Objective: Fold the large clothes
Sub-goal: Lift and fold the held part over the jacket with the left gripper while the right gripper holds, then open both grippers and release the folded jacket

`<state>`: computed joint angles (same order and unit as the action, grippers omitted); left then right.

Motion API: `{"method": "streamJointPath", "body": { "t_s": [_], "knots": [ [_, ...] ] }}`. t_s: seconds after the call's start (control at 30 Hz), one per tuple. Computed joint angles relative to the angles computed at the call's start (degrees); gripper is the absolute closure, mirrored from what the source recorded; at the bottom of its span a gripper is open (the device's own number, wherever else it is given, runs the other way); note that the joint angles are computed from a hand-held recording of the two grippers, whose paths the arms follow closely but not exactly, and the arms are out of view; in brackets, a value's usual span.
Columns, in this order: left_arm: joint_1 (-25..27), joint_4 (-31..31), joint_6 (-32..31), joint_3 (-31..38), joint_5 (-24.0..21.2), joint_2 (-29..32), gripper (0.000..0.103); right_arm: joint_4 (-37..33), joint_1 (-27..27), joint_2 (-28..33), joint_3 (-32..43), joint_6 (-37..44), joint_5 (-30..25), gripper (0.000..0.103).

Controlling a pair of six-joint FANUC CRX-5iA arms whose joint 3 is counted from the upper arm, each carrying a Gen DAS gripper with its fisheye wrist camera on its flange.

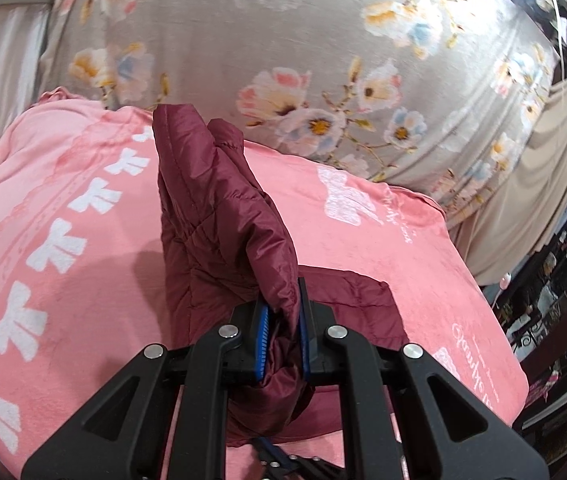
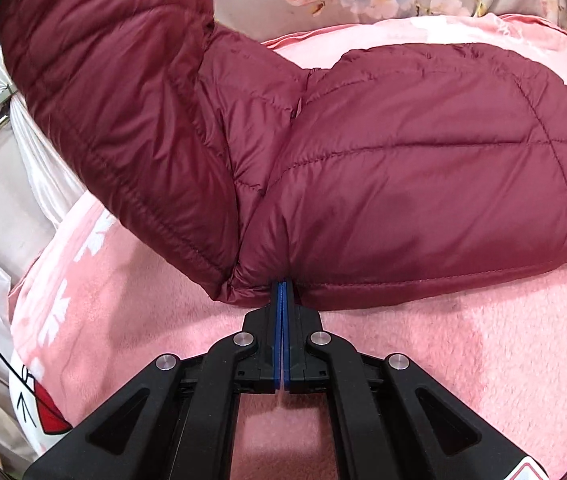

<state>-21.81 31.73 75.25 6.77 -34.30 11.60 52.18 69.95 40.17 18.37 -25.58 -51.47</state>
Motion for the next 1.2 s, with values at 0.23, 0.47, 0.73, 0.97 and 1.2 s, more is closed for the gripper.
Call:
{"method": "streamJointPath", "body": {
  "t_s": [0.23,0.47,0.73,0.97,1.2],
  "knots": [
    [-2.6,-0.8,0.0,3.8,-2.2,2.6,0.092,1.5,-0.2,-1.4,-2.9,-2.7,2.7,0.103],
    [-5.8,-5.3,2.6,10.8,-6.7,7.5,0.092,9.4,1.7,-6.0,-10.5,-10.4,1.5,0.103],
    [-10.1,-9.9,6.2,22.6,-14.0,16.4,0.092,9.1,6.0,-12.1,-17.4,-11.7,-9.3,0.103],
    [-14.0,-14.3,9.7,33.6,-21.4,25.3,0.093,6.5,9.2,-17.8,-25.5,-19.5,-15.1,0.102],
    [-17.2,-20.8,13.1,40.9,-25.5,31.0,0.093,5.7,10.1,-21.5,-31.4,-27.3,-16.0,0.101]
  ]
}}
